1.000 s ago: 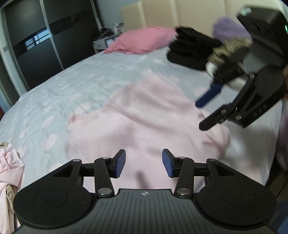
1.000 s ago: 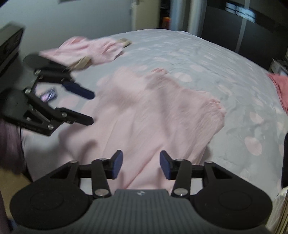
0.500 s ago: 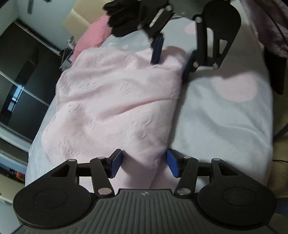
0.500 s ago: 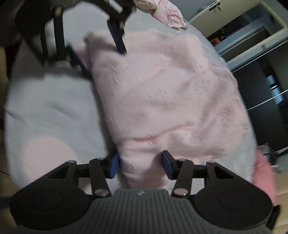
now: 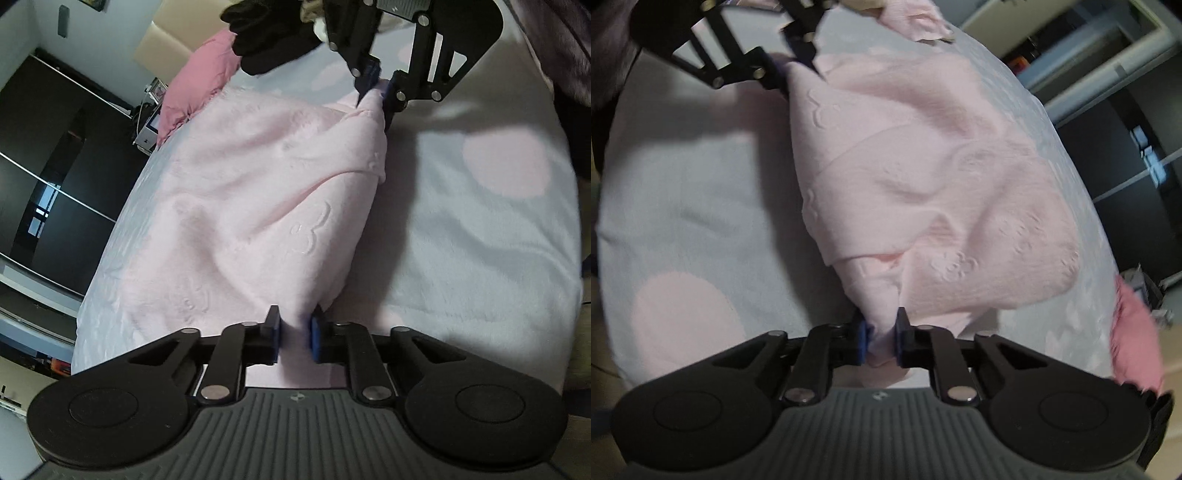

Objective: Fold clothes

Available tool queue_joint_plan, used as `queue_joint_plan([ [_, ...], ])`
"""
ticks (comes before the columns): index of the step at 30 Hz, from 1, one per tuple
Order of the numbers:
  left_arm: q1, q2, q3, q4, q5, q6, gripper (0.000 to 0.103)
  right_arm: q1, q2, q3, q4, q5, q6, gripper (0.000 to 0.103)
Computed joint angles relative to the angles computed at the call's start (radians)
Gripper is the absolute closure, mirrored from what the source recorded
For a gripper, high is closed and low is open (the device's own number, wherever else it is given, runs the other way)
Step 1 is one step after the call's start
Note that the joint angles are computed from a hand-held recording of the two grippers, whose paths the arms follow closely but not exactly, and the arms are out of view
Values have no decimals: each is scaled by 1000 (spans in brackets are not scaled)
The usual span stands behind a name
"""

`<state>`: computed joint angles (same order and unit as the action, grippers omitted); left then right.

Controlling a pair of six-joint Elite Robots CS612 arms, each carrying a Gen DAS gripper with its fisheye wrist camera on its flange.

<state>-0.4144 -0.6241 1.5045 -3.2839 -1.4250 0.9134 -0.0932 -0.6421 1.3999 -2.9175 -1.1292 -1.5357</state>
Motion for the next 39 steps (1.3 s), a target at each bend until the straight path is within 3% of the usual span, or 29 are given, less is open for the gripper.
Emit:
queue_joint_plan([
  [5,3,-62,60,25,-59,48,95,-19,-66,30,134,18,-24,90],
  [9,2,-108,120,94,-136,78,95,-29,-107,43,305,-21,-121,89],
  [12,2,-111,130,152,-157,95,95,-26,-109,52,350,-53,-170,89],
  [14,3,-109,126,193,-170,81,95,-23,-105,55,358,-67,-185,89],
  [16,8,-108,119,228,-180,44,87,-17,-93,46,358,-74,-188,88],
  [19,19,-119,110,281,-216,-13,82,-19,-94,35,399,-73,-200,71],
  [21,26,-132,104,309,-245,-37,73,-22,-100,27,439,-67,-206,68],
  [25,61,-146,77,339,-391,-119,69,-49,-125,-10,581,49,-180,65],
  [28,88,-127,25,299,-506,-267,68,-63,-122,-37,607,169,-87,64],
  [30,97,-103,-11,234,-539,-398,68,-63,-114,-42,555,218,8,65],
  [34,82,-48,-93,152,-447,-599,68,-48,-88,-27,328,254,215,67],
  [39,75,4,-167,113,-330,-746,68,-35,-31,-73,142,294,542,67],
])
